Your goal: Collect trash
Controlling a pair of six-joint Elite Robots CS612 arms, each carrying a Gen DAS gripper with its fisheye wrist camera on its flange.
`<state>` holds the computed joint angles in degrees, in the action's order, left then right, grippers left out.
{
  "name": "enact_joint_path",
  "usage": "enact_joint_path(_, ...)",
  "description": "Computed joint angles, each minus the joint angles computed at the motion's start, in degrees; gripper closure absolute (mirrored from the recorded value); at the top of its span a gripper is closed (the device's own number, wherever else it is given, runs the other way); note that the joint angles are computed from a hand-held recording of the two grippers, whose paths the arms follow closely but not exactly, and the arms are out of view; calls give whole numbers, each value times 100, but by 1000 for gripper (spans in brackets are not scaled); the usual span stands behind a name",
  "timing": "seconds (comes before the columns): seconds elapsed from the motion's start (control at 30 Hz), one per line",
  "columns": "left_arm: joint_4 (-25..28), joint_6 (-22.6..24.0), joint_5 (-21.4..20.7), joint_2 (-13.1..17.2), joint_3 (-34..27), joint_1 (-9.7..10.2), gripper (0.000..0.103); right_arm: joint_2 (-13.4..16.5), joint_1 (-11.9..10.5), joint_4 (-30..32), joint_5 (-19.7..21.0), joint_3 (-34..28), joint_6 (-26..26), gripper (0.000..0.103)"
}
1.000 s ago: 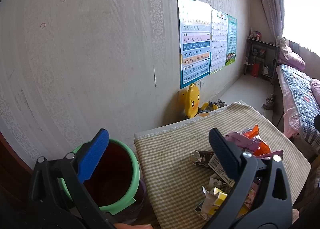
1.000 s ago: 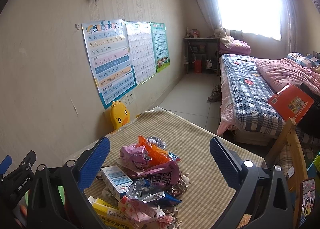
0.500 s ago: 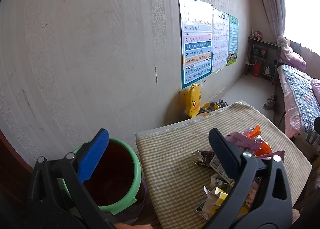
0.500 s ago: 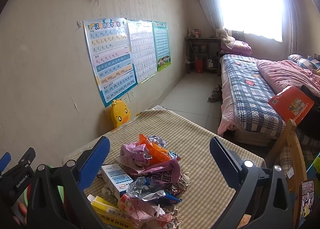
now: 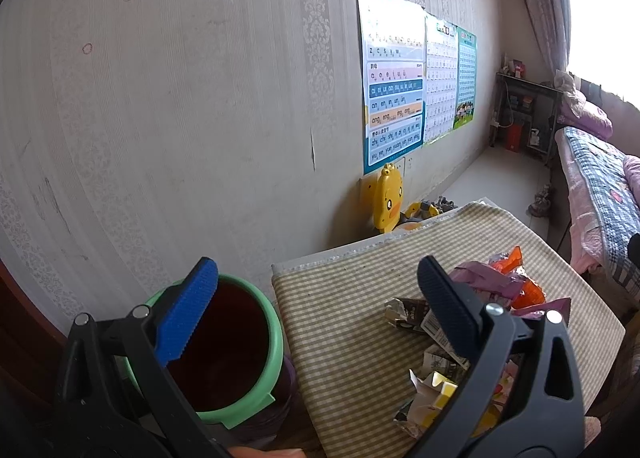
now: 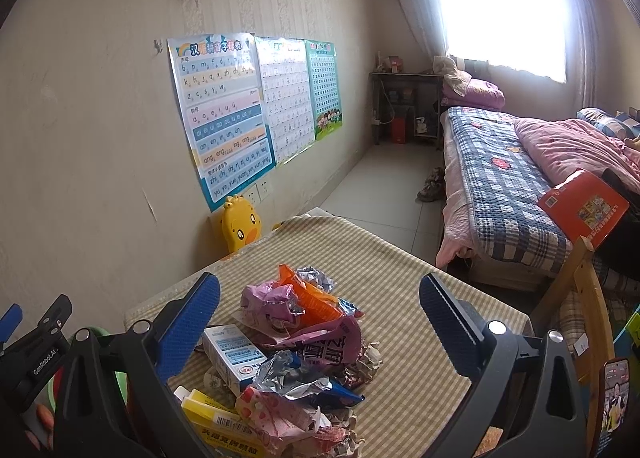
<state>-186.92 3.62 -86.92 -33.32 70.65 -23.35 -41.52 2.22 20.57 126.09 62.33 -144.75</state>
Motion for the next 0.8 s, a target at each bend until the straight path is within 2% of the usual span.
enact_joint_path(0.33, -104, 3, 17, 6, 31, -18, 5, 13, -9, 19, -29, 5, 41, 8)
enact_joint_path(0.43, -161, 37, -101, 26, 29, -17, 5, 21, -18, 33, -62, 10, 49, 8)
enact_joint_path(0.5, 36, 187, -222, 21, 14, -14, 5, 16, -35, 47, -94, 33, 47, 8)
enact_joint_path(0.57, 356, 336, -547, 16, -12, 16, 5, -5, -63, 25, -115, 97, 0, 8)
enact_joint_path(0.7, 731, 850, -466, 21, 22, -46, 5, 32, -163, 276, -200, 142, 92, 8)
enact_joint_path(0.8, 1066, 1039, -498, 32, 27, -79, 5, 64, -236, 452, -412, 203, 261, 8)
